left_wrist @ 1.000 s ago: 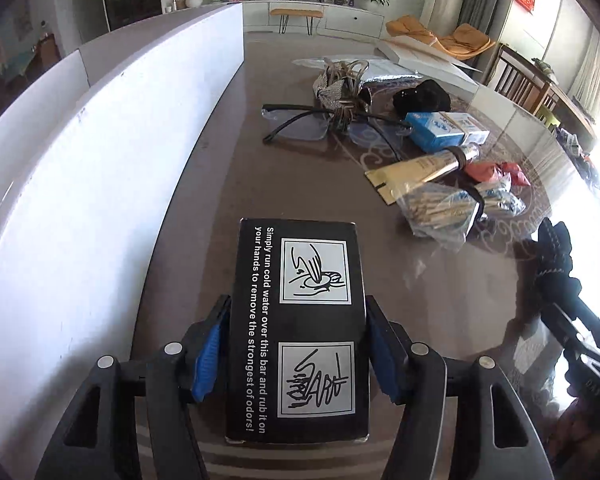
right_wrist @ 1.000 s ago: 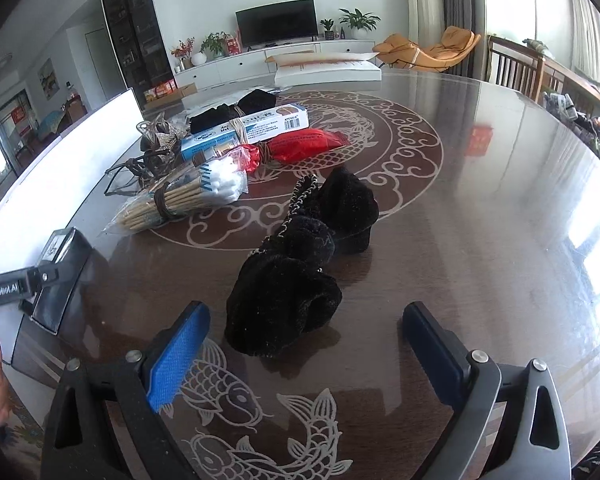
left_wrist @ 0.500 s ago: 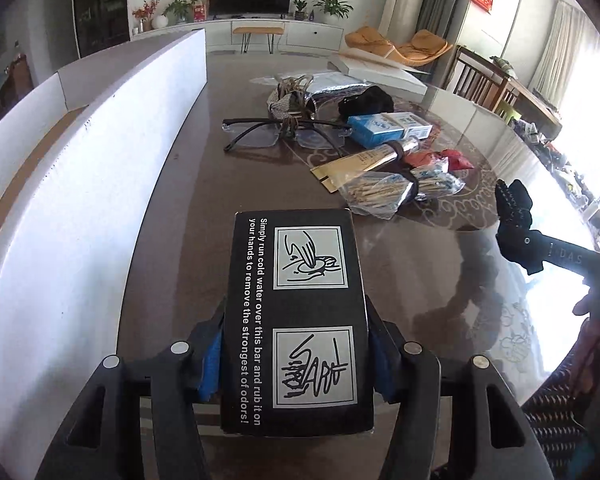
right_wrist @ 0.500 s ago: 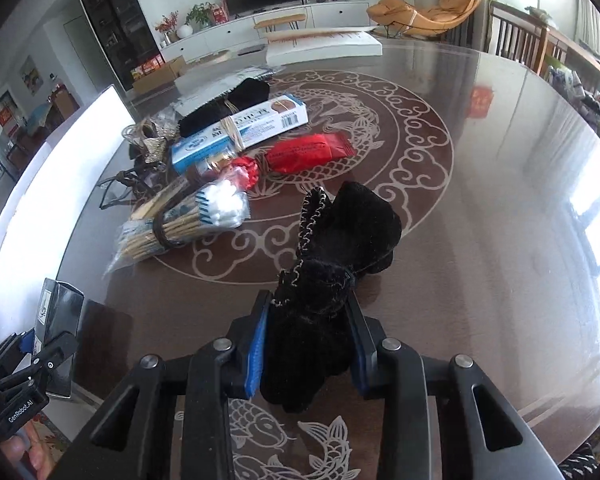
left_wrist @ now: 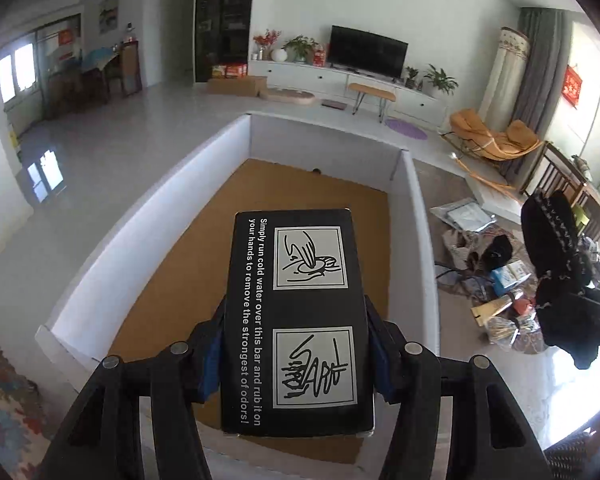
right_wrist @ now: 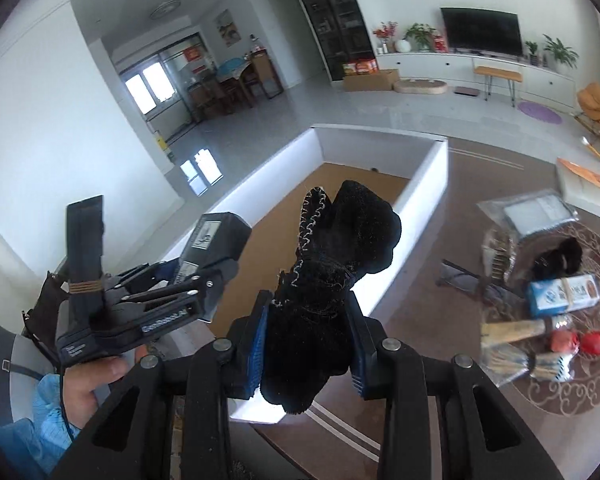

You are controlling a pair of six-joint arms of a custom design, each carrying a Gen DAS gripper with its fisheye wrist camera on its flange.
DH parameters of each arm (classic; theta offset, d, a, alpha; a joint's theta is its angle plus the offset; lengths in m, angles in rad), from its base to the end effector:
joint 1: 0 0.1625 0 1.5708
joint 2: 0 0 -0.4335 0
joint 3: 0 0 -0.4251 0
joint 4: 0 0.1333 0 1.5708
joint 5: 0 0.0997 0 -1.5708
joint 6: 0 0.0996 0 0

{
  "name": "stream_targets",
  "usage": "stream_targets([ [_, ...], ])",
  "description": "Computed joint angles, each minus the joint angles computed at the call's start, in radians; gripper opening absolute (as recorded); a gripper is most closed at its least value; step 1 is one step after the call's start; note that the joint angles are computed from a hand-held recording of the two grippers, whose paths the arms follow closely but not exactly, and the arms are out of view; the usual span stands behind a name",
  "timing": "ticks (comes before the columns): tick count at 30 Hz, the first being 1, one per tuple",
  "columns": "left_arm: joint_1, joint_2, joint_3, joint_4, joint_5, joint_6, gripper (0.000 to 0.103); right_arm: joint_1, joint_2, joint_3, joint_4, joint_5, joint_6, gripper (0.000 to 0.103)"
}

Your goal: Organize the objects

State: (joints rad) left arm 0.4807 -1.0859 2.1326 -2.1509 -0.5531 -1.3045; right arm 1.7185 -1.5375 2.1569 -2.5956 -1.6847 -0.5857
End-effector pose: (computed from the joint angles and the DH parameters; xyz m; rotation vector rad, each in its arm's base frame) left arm -0.3250 -0.4154 0.0864 0.0543 2.2078 -0.9473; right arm 0.1929 -0.4679 0.2974 1.0060 -2.7138 0.5447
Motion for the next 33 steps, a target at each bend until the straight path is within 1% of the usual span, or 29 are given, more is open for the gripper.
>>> stream_targets([
  [1, 0.024, -0.013, -0.010, 0.089, -0.013, -0.050, 0.059, 0.024, 0.043, -0.014, 0.000, -0.012, 0.011, 0.040],
  [2, 0.045, -0.020, -0.021, 0.168, -0.023, -0.103, 0.059, 0.039, 0.082, -0.033, 0.016, -0.016, 0.029, 0.052],
  [3, 0.060, -0.028, -0.019, 0.209, -0.035, -0.146, 0.062, 0.045, 0.111, -0.048, 0.030, -0.013, 0.048, 0.060],
  [4, 0.072, -0.037, -0.011, 0.208, -0.046, -0.164, 0.062, 0.048, 0.130, -0.052, 0.018, -0.015, 0.065, 0.070],
  [6, 0.074, -0.057, 0.029, 0.120, -0.060, -0.156, 0.062, 0.043, 0.129, -0.034, -0.038, -0.018, 0.071, 0.074],
  [8, 0.054, -0.056, 0.056, 0.036, -0.049, -0.143, 0.063, 0.021, 0.097, -0.009, -0.078, -0.024, 0.046, 0.084],
  [9, 0.039, -0.045, 0.060, -0.007, -0.046, -0.124, 0.063, 0.007, 0.077, 0.008, -0.111, -0.045, 0.029, 0.086],
  [10, 0.022, -0.030, 0.063, -0.063, -0.045, -0.089, 0.063, -0.012, 0.051, 0.033, -0.153, -0.063, 0.009, 0.088],
  [11, 0.008, -0.008, 0.063, -0.147, -0.046, -0.025, 0.063, -0.041, 0.024, 0.054, -0.189, -0.076, -0.015, 0.090],
  [12, -0.010, 0.022, 0.060, -0.248, -0.053, 0.055, 0.063, -0.076, -0.005, 0.076, -0.222, -0.089, -0.038, 0.091],
  [14, -0.047, 0.098, 0.037, -0.435, -0.091, 0.227, 0.068, -0.159, -0.052, 0.124, -0.330, -0.120, -0.094, 0.091],
  [16, -0.073, 0.189, -0.011, -0.593, -0.140, 0.391, 0.090, -0.254, -0.079, 0.159, -0.441, -0.153, -0.149, 0.091],
  [17, -0.086, 0.233, -0.033, -0.653, -0.167, 0.452, 0.095, -0.302, -0.089, 0.176, -0.494, -0.168, -0.173, 0.091],
  [18, -0.092, 0.274, -0.060, -0.696, -0.200, 0.505, 0.102, -0.345, -0.094, 0.184, -0.534, -0.190, -0.190, 0.091],
  [19, -0.094, 0.320, -0.086, -0.730, -0.234, 0.548, 0.103, -0.391, -0.091, 0.174, -0.555, -0.207, -0.208, 0.091],
  [20, -0.088, 0.366, -0.116, -0.740, -0.268, 0.575, 0.103, -0.429, -0.091, 0.172, -0.575, -0.219, -0.213, 0.091],
  [22, -0.054, 0.455, -0.205, -0.690, -0.329, 0.593, 0.103, -0.499, -0.102, 0.165, -0.579, -0.215, -0.207, 0.091],
  [24, -0.011, 0.539, -0.275, -0.655, -0.360, 0.592, 0.103, -0.539, -0.107, 0.161, -0.572, -0.218, -0.190, 0.091],
  [27, 0.031, 0.626, -0.358, -0.559, -0.339, 0.573, 0.103, -0.559, -0.079, 0.145, -0.585, -0.233, -0.187, 0.091],
  [28, 0.043, 0.644, -0.372, -0.549, -0.329, 0.580, 0.103, -0.559, -0.068, 0.139, -0.589, -0.242, -0.191, 0.091],
  [29, 0.051, 0.657, -0.389, -0.538, -0.319, 0.589, 0.103, -0.554, -0.049, 0.124, -0.589, -0.258, -0.193, 0.095],
  [30, 0.055, 0.677, -0.413, -0.530, -0.294, 0.597, 0.103, -0.550, -0.041, 0.126, -0.606, -0.259, -0.196, 0.097],
  [31, 0.060, 0.697, -0.438, -0.529, -0.266, 0.616, 0.103, -0.543, -0.020, 0.112, -0.620, -0.270, -0.197, 0.103],
  [32, 0.065, 0.710, -0.457, -0.527, -0.255, 0.633, 0.103, -0.539, 0.005, 0.095, -0.639, -0.277, -0.197, 0.103],
  [33, 0.072, 0.725, -0.483, -0.519, -0.247, 0.644, 0.103, -0.541, 0.018, 0.078, -0.636, -0.262, -0.188, 0.103],
])
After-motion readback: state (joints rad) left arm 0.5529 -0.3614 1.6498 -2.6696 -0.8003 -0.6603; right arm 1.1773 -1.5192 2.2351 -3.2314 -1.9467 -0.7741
